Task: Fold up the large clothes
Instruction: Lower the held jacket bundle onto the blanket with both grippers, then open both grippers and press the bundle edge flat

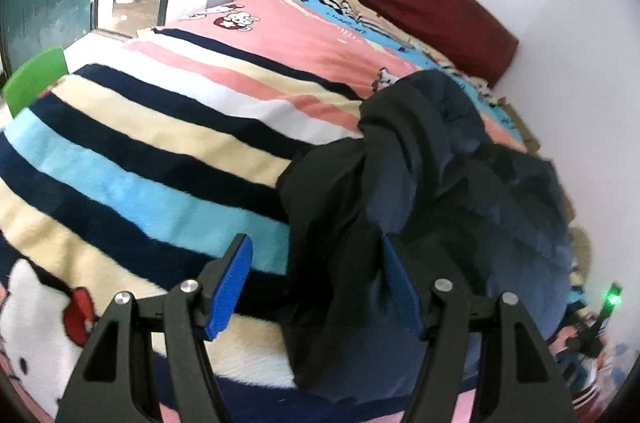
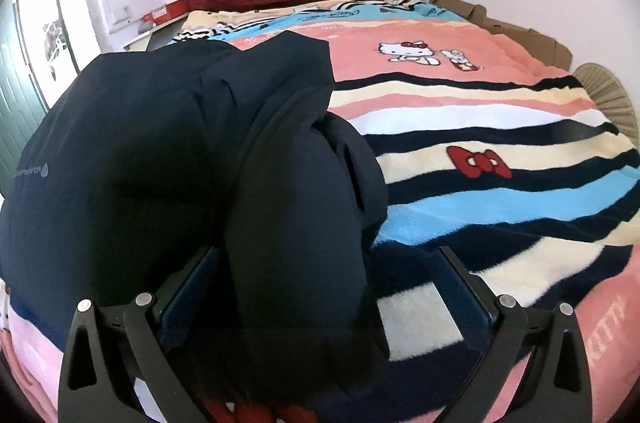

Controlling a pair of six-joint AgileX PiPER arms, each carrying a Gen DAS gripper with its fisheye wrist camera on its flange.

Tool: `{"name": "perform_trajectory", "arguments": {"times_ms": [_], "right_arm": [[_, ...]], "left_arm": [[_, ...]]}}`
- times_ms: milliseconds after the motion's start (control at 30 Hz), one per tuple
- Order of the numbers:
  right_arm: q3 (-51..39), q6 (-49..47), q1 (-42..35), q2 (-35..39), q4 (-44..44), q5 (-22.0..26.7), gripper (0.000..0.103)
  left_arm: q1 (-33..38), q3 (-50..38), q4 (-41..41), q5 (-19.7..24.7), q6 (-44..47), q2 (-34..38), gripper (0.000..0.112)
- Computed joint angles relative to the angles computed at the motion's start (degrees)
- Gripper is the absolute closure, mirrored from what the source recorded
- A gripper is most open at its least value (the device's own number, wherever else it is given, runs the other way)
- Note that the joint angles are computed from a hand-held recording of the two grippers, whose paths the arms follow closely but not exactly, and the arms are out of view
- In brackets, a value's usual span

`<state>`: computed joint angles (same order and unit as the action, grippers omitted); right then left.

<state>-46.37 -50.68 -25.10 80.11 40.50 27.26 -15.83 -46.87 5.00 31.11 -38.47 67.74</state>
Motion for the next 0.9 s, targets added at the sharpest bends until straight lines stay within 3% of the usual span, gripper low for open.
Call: {"name": "perform_trajectory", "arguments": {"times_ms": [167, 267, 367, 667, 900], "right_arm": [[1.9, 0.4, 0.1, -1.6, -0.3, -0.5, 0.001], [2.4, 0.3, -0.4, -2.4, -0.3, -0.1, 0.001], [2.7, 0.5, -1.0, -3.2, -0.9, 0.5, 0.001], [3.6, 3.9, -0.4, -6.2, -5.3, 1.0, 0.001], [5.5, 1.7, -2.6, -8.9, -4.0, 2.6, 0.001]], "left_arm": [[-6.0, -2.4, 11.3, 7.9, -11.8, 0.2, 0.046], [-13.7, -2.1, 22.9, 13.1, -23.8, -1.6, 0.046], [-18.8, -1.2, 28.4, 17.4, -29.8, -2.5, 0.046], [-25.4, -1.5, 34.9, 25.7, -38.2, -0.9, 0.046], [-28.0, 0.5, 36.3, 27.0, -41.9, -2.7, 0.046]]}}
